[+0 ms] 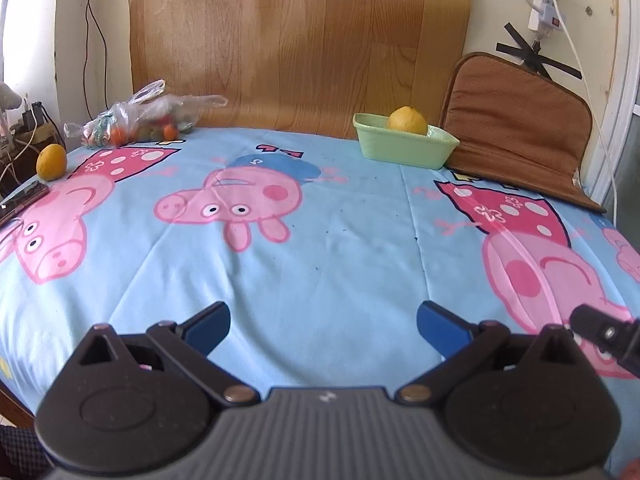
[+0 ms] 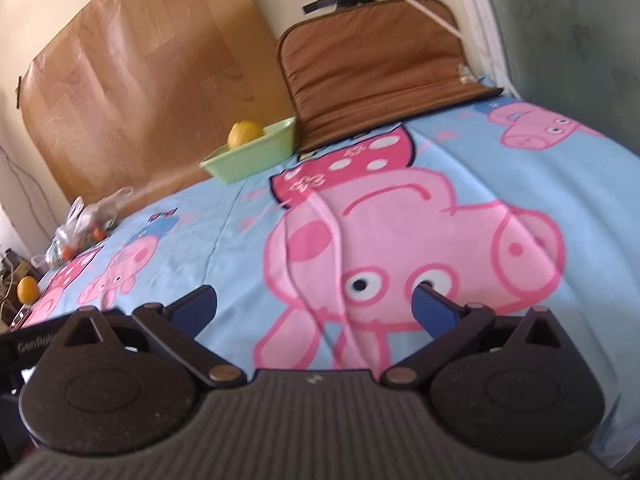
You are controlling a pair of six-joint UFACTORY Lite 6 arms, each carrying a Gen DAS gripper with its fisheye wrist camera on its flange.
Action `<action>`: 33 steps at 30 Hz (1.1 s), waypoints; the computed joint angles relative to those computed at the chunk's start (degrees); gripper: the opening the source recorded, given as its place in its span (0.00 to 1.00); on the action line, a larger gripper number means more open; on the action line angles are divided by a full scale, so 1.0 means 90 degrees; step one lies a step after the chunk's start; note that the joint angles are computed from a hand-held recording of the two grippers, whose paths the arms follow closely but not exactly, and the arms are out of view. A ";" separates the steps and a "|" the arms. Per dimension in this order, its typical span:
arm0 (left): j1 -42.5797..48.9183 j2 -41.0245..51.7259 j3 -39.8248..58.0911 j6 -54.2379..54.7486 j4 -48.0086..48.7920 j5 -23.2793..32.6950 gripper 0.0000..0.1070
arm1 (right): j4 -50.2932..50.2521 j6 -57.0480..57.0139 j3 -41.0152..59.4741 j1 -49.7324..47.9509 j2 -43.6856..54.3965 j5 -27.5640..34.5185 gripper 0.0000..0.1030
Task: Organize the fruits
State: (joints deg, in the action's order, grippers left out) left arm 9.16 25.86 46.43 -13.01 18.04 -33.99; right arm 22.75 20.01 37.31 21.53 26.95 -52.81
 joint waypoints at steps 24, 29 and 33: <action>-0.0161 -0.0234 -0.0323 0.1117 -0.0946 -0.0233 0.96 | -0.1234 -0.0274 0.0386 0.0151 -0.0111 0.1406 1.00; -0.0411 -0.0311 -0.0546 0.1907 -0.1724 -0.0643 0.96 | -0.1235 -0.0275 0.0346 0.0125 -0.0134 0.1355 1.00; -0.0570 -0.0342 -0.0710 0.2310 -0.2094 -0.0985 0.96 | -0.1241 -0.0251 0.0351 0.0122 -0.0120 0.1354 1.00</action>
State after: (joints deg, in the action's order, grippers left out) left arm 4.03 22.79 40.04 7.78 -0.81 -42.86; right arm 11.57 17.76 40.47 22.63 25.88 -40.62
